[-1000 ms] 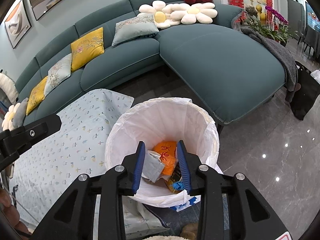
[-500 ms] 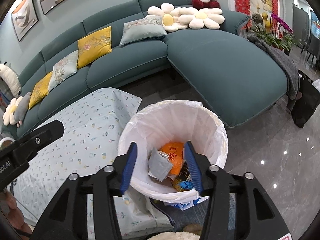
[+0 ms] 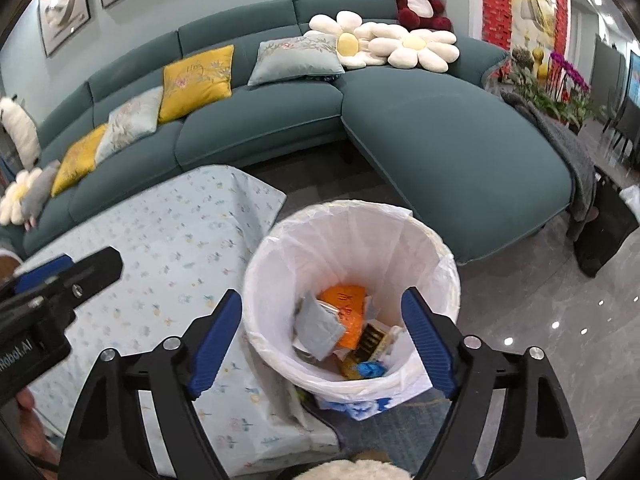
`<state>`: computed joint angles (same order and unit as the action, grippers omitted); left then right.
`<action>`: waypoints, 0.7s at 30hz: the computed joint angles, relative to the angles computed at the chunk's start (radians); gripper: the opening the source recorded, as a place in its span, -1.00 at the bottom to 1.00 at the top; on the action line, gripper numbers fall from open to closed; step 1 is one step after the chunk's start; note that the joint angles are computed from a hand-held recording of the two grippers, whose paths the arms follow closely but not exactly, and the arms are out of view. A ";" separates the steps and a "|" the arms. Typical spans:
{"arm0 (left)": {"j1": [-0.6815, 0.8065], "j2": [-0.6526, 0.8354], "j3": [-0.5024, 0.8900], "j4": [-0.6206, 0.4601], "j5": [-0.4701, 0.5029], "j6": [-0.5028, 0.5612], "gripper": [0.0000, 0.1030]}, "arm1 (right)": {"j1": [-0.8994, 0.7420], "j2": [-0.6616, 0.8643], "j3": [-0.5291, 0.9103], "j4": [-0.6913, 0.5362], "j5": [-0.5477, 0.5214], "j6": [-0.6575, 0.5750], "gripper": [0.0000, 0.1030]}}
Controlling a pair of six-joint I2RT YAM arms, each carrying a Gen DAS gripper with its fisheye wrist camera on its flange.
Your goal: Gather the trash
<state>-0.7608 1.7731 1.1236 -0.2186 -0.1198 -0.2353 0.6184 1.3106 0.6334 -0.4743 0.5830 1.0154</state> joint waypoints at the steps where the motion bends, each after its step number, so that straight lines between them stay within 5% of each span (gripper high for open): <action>1: 0.000 0.003 -0.002 0.002 -0.003 0.001 0.40 | 0.004 0.009 -0.002 0.000 0.002 -0.002 0.57; 10: -0.016 0.032 -0.038 0.033 -0.049 0.019 0.55 | 0.012 0.016 -0.073 0.048 -0.025 0.036 0.66; 13: -0.018 0.047 -0.042 0.037 -0.060 0.017 0.60 | 0.017 0.010 -0.098 0.074 -0.021 0.043 0.88; 21: -0.026 0.081 -0.050 0.051 -0.086 0.020 0.63 | 0.033 0.057 -0.129 0.138 0.005 0.046 0.87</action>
<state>-0.7865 1.8543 1.0738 -0.1676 -0.2056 -0.2157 0.6519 1.3673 0.5049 -0.3361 0.5883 1.0617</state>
